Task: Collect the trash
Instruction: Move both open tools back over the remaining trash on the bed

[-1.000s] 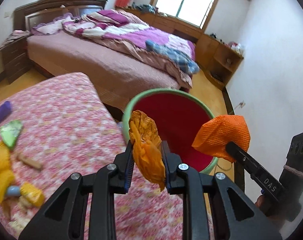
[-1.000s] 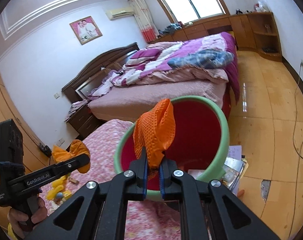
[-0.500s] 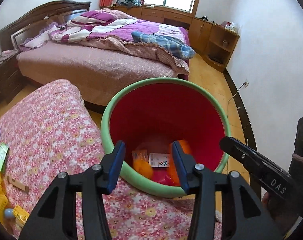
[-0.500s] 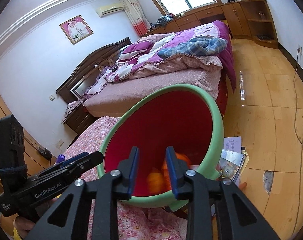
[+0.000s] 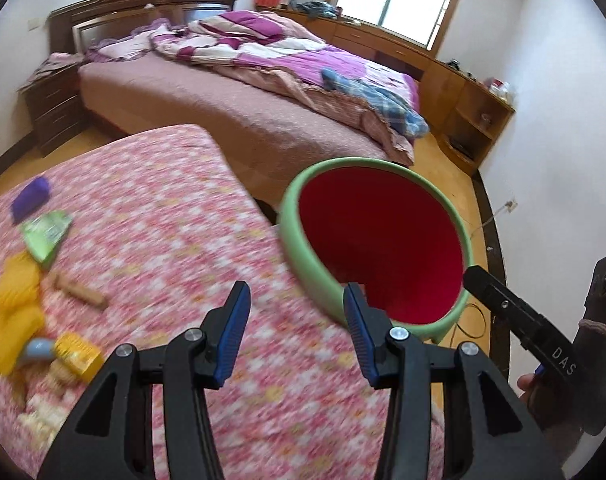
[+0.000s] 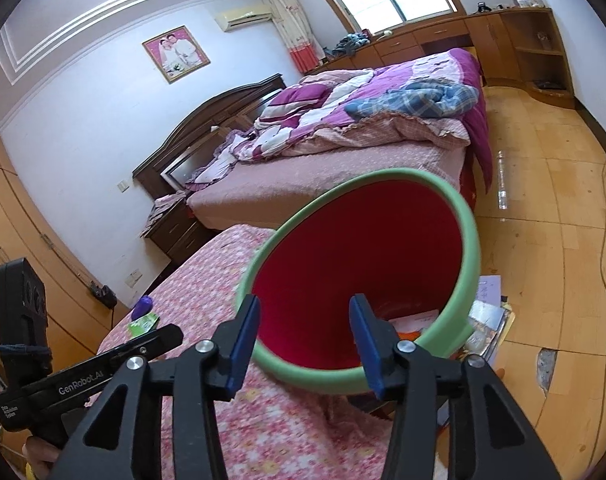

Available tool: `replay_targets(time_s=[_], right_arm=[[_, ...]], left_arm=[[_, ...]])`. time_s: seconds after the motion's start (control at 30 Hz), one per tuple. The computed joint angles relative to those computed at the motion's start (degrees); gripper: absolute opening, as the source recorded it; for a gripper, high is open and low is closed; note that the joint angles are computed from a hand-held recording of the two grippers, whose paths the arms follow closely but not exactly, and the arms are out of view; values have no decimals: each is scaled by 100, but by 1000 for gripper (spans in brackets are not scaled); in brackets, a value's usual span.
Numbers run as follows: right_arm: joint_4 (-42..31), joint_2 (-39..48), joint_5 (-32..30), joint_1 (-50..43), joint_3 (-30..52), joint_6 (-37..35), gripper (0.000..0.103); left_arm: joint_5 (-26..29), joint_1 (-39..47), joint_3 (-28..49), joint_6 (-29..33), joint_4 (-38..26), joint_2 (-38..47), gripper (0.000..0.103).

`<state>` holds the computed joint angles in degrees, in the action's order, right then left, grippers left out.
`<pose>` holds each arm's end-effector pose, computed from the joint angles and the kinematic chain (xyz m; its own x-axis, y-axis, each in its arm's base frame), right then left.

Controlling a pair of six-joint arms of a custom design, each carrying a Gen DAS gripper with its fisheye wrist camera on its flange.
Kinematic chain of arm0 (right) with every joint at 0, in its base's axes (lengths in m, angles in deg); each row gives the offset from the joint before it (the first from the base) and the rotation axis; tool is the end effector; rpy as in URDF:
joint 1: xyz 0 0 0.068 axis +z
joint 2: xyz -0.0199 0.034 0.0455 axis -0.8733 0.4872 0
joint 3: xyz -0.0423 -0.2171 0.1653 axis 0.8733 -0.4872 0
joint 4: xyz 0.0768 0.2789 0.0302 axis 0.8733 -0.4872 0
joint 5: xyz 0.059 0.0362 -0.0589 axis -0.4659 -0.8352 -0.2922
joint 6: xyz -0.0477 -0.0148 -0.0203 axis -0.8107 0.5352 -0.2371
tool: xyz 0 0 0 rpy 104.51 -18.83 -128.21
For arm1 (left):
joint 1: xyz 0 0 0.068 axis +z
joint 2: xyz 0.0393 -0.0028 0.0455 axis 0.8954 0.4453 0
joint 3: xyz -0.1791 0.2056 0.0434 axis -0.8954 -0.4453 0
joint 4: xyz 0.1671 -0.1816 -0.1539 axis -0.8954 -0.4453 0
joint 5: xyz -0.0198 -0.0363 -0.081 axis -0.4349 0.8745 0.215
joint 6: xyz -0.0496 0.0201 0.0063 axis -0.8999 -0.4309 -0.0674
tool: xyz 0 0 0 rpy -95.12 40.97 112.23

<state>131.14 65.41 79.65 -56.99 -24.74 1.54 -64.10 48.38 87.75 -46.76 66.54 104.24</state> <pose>0.2048 0.0113 0.0343 -0.4192 0.5934 -0.6871 0.3227 0.8048 0.4982 0.3593 -0.1112 0.0590 -0.7044 0.3043 -0.6413 0.5499 0.8052 -0.2219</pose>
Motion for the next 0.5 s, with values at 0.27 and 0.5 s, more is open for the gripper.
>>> replay_targets(time_s=[0.27,0.5], right_arm=[[-532,-392,461,959,42,288,58],[-1048,-629,791,1720,235,550,61]], left_arm=[[85,773,-644,146,197,-413,49],[81,1565,-936,330,320,-609,49]])
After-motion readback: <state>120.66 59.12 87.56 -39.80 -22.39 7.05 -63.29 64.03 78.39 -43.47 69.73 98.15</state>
